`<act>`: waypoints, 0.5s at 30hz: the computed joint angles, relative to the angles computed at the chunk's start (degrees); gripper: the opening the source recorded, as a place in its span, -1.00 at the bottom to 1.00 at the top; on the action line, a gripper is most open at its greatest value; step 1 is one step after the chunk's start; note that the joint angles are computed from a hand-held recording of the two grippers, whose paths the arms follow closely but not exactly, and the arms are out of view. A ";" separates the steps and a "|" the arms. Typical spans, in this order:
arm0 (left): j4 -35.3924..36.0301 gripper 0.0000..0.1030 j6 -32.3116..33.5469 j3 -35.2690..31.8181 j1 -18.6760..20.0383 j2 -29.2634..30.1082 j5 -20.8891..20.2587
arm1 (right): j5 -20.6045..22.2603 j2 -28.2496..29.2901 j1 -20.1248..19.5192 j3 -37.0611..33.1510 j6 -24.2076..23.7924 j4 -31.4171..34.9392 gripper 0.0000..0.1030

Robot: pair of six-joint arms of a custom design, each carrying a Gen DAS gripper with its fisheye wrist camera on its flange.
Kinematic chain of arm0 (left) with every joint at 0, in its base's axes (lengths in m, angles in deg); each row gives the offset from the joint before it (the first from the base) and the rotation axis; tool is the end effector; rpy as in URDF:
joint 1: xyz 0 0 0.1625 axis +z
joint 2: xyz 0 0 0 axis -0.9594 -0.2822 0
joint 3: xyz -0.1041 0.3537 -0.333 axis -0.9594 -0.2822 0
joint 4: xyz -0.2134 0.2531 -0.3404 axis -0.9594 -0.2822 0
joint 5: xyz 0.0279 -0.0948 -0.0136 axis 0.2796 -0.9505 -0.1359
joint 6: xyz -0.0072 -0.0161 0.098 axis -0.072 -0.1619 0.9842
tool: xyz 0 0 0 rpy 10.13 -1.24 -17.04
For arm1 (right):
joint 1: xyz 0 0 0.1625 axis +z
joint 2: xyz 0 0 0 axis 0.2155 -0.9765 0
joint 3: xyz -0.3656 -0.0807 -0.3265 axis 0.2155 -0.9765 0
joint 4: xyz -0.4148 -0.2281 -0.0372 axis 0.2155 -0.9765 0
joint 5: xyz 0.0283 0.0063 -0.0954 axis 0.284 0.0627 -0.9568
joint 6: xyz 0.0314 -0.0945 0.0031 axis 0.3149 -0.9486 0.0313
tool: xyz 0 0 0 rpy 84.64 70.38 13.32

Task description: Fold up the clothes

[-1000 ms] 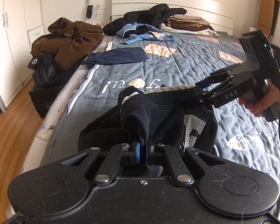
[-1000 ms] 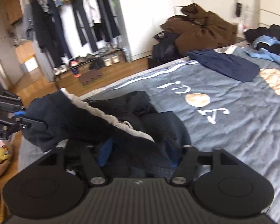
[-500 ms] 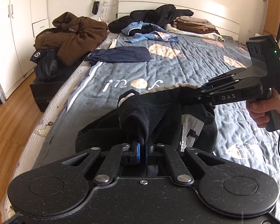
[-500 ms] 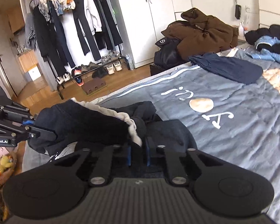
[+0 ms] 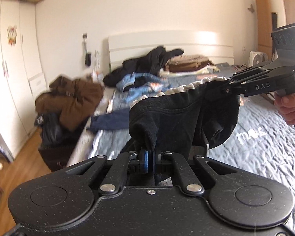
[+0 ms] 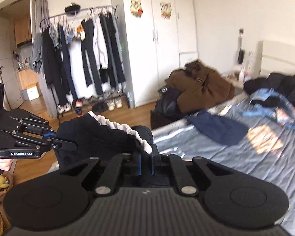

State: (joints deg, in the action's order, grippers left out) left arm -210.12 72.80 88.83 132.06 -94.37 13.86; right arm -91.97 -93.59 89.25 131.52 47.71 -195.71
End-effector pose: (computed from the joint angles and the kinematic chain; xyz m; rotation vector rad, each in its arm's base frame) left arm -0.2622 -0.7484 0.2469 1.3500 2.1921 -0.9870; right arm 0.2742 -0.7370 0.2632 1.0313 -2.3510 1.1402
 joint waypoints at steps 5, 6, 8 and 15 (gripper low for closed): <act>-5.03 -0.92 3.18 2.49 -6.14 -2.53 -0.41 | -2.14 -6.97 3.67 4.55 -1.41 -4.82 -0.84; -5.90 -0.92 3.76 3.09 -7.46 -3.07 -0.59 | -2.83 -8.36 4.54 5.37 -2.21 -5.87 -0.84; -7.84 -0.92 4.98 4.53 -10.12 -4.25 -1.01 | -4.38 -11.45 6.51 7.17 -3.64 -7.64 -0.85; -15.53 -0.92 7.21 10.24 -19.60 -7.87 -3.22 | -11.19 -21.25 14.18 12.47 -9.79 -14.01 -0.85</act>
State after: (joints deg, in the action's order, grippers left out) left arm -225.65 80.01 99.07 112.46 -102.24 10.65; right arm -103.16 -114.84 103.43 143.99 37.92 -209.72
